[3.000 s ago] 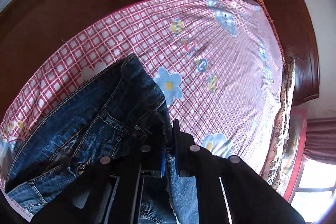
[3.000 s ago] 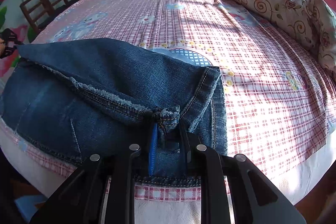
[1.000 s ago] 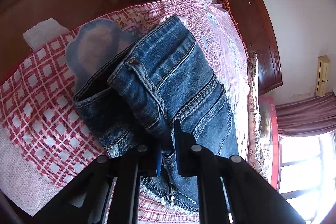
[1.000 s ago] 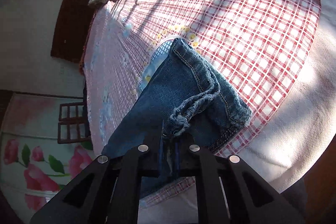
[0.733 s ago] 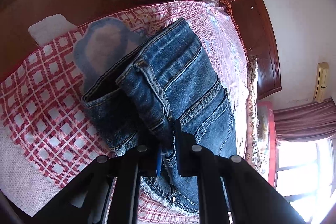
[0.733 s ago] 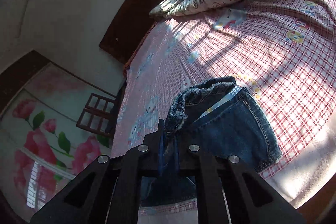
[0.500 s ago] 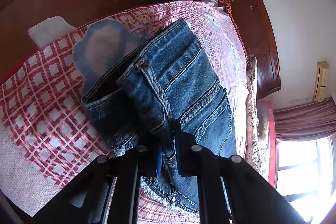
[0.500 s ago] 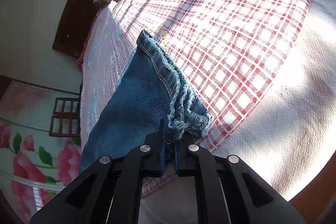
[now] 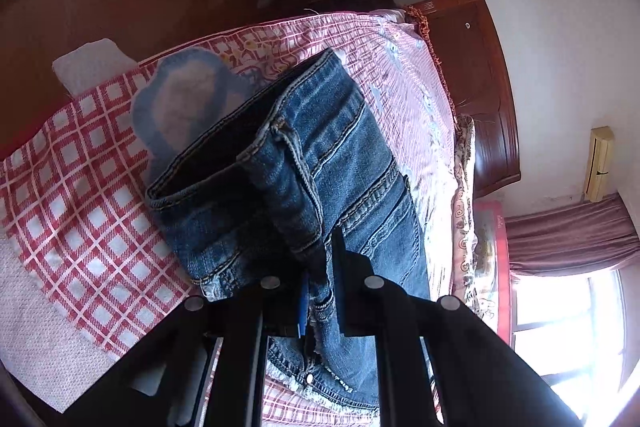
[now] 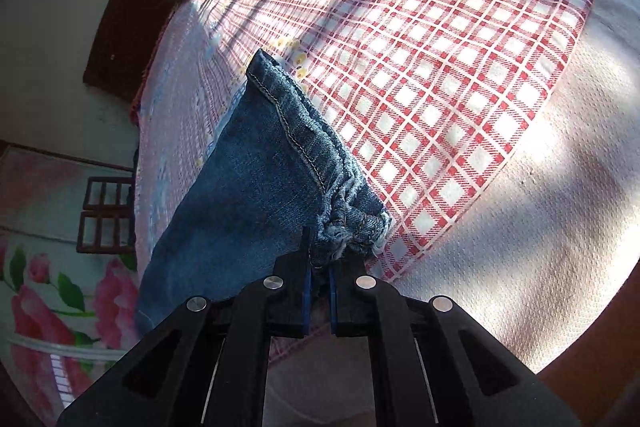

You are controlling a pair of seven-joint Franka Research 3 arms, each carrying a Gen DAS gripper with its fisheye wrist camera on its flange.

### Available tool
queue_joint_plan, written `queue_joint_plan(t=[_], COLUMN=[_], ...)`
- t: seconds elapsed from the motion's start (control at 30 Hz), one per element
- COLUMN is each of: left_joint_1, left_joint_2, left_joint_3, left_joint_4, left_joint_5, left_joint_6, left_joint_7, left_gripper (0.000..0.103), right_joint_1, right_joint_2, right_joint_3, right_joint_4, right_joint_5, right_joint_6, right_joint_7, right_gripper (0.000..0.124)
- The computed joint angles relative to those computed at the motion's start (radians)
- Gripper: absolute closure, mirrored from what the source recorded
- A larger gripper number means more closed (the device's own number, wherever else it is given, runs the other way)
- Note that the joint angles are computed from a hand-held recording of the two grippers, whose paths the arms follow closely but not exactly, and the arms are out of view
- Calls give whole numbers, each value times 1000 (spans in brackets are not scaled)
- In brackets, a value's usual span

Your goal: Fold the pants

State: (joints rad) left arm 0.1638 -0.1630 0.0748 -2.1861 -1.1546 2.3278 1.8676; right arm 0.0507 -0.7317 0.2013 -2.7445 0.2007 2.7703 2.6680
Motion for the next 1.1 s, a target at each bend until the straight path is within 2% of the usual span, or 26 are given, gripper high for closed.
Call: queue_joint_plan(t=[0.17, 0.23, 0.3, 0.33, 0.37, 0.4, 0.43, 0.5, 0.57, 0.67, 0.83, 0.9, 0.97, 1.1], left_joint_1=[-1, 0, 18, 44, 37, 0, -3, -29, -67, -112, -191, -178, -190, -193], left_joint_2=[-65, -78, -77, -80, -93, -110, -124, -166, -199, -237, -238, -231, -238, -250], left_joint_3=[20, 31, 8, -24, -21, 17, 20, 23, 36, 22, 19, -16, -12, -15], left_joint_4=[-39, -50, -51, -59, -82, -110, -131, -174, -198, -208, -196, -190, -204, -217], left_joint_5=[-75, -65, 122, 230, 267, 234, 214, 199, 156, 157, 108, 207, 204, 291], left_joint_6=[9, -8, 3, 16, 42, 50, 41, 61, 49, 47, 49, 58, 64, 80], left_joint_7=[11, 14, -85, -154, -186, -179, -181, -176, -154, -167, -181, -263, -316, -380], left_gripper=[95, 95, 93, 92, 90, 86, 81, 60, 58, 43, 42, 42, 42, 43], right_joint_1=[9, 16, 36, 47, 52, 51, 49, 50, 50, 38, 30, 32, 41, 46], right_joint_2=[7, 14, 21, 21, 21, 25, 27, 26, 25, 28, 38, 39, 33, 25], right_joint_3=[-13, -25, -52, -68, -78, -81, -80, -82, -80, -68, -52, -53, -63, -70], right_joint_4=[5, 12, 19, 17, 18, 25, 32, 30, 29, 39, 49, 48, 36, 21], right_joint_5=[2, 8, 24, 43, 57, 55, 50, 66, 73, 67, 66, 67, 76, 84], right_joint_6=[-3, -7, -13, -9, -10, -21, -34, -32, -29, -50, -50, -43, -30, -19], right_joint_7=[-16, -31, -60, -69, -77, -95, -113, -119, -129, -134, -120, -117, -123, -138], right_gripper=[120, 120, 120, 120, 120, 120, 120, 120, 120, 120, 120, 120, 120, 120])
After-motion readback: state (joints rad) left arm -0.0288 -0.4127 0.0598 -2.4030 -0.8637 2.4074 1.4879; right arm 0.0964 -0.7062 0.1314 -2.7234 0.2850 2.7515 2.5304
